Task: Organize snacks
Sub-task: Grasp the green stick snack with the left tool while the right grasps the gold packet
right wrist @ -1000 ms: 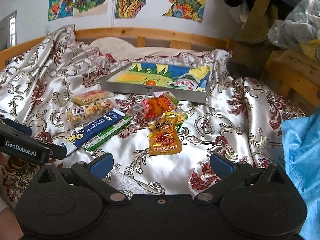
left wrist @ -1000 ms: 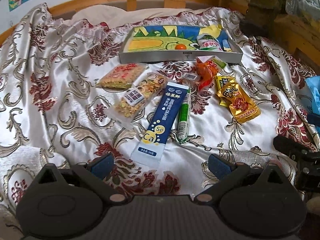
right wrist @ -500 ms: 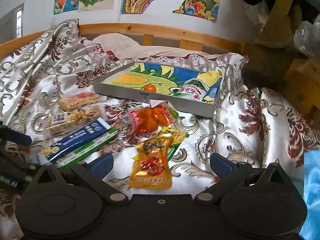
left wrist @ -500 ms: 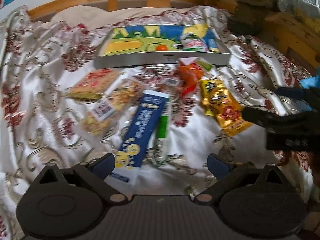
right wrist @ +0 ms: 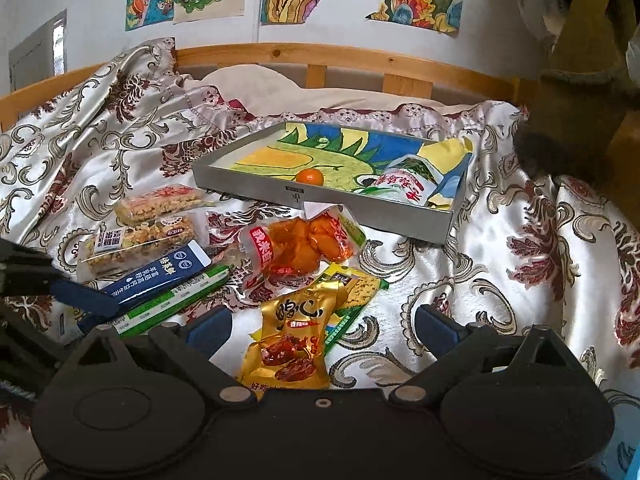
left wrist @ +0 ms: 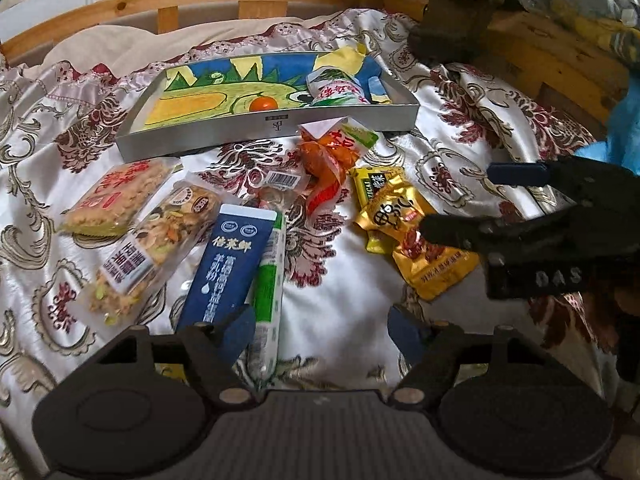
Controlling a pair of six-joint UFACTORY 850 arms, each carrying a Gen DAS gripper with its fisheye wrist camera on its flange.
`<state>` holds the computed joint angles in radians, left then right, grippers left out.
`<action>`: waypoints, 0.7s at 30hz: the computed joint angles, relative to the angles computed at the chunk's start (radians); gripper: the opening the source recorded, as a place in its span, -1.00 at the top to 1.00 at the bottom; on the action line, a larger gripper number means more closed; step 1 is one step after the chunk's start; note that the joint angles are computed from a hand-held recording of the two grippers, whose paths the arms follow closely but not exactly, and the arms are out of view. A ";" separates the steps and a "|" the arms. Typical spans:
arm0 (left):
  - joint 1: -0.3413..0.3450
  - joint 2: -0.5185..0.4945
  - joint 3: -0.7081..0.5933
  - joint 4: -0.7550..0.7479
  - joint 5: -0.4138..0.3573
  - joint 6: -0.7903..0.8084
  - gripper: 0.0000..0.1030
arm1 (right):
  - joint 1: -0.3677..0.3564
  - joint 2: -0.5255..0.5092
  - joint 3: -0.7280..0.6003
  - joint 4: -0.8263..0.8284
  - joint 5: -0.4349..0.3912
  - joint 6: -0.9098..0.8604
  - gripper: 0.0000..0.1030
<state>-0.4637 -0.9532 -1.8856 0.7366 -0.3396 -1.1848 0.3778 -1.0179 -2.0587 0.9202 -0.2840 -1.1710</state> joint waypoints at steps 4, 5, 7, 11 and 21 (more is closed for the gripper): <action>0.011 -0.024 -0.031 -0.041 -0.003 0.010 -0.44 | -0.001 -0.009 -0.012 -0.003 -0.016 0.008 -0.84; 0.014 -0.027 -0.034 -0.052 0.000 0.014 -0.41 | -0.001 -0.012 -0.018 -0.015 -0.021 0.027 -0.83; 0.019 -0.033 -0.041 -0.079 0.002 0.022 -0.35 | 0.000 -0.015 -0.021 -0.031 -0.018 0.056 -0.78; 0.036 -0.036 -0.044 -0.177 0.039 0.059 -0.31 | 0.001 -0.016 -0.021 -0.039 -0.008 0.075 -0.72; 0.056 -0.067 -0.089 -0.268 0.039 0.098 -0.07 | 0.005 -0.044 -0.061 -0.160 -0.048 0.184 -0.47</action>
